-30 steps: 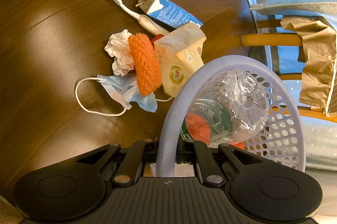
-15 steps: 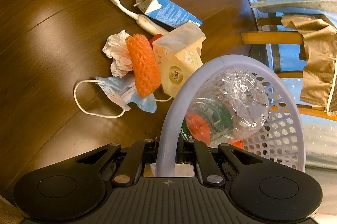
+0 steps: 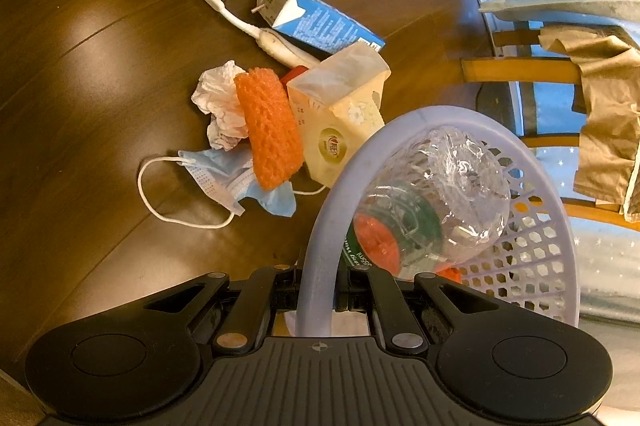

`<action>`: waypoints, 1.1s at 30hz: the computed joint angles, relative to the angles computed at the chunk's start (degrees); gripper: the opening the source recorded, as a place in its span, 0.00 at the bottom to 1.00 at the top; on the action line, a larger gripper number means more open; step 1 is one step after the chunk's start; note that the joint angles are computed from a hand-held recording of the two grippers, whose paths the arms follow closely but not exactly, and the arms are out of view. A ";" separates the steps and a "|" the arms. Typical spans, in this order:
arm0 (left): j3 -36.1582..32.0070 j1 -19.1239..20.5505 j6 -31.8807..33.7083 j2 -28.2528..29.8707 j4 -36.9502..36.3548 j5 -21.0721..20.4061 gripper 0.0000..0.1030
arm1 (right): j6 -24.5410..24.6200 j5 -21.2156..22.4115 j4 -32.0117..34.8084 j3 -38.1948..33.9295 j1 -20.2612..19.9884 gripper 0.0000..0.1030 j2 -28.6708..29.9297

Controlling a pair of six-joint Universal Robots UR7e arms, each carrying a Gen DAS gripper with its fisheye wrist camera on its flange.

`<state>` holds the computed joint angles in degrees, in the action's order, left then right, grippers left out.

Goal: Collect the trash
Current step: 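Move the left tool to the white plastic spoon and grasp it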

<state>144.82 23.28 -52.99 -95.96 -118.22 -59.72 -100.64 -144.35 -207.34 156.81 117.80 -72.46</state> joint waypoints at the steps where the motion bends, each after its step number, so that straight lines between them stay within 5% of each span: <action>1: 0.27 0.02 -0.68 0.24 -0.62 -0.31 0.49 | -0.06 -0.14 -0.28 -0.01 0.06 0.04 0.32; 26: 6.14 0.36 -8.52 1.40 -8.00 1.12 0.47 | 2.46 -0.98 2.27 -0.84 0.73 0.04 0.47; 33: 5.22 -1.13 -9.12 2.24 -2.49 2.41 0.47 | 3.13 -1.06 2.86 -1.04 0.79 0.04 0.29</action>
<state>150.04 22.15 -62.10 -93.72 -120.71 -57.32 -97.51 -145.42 -204.48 155.77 118.60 -72.17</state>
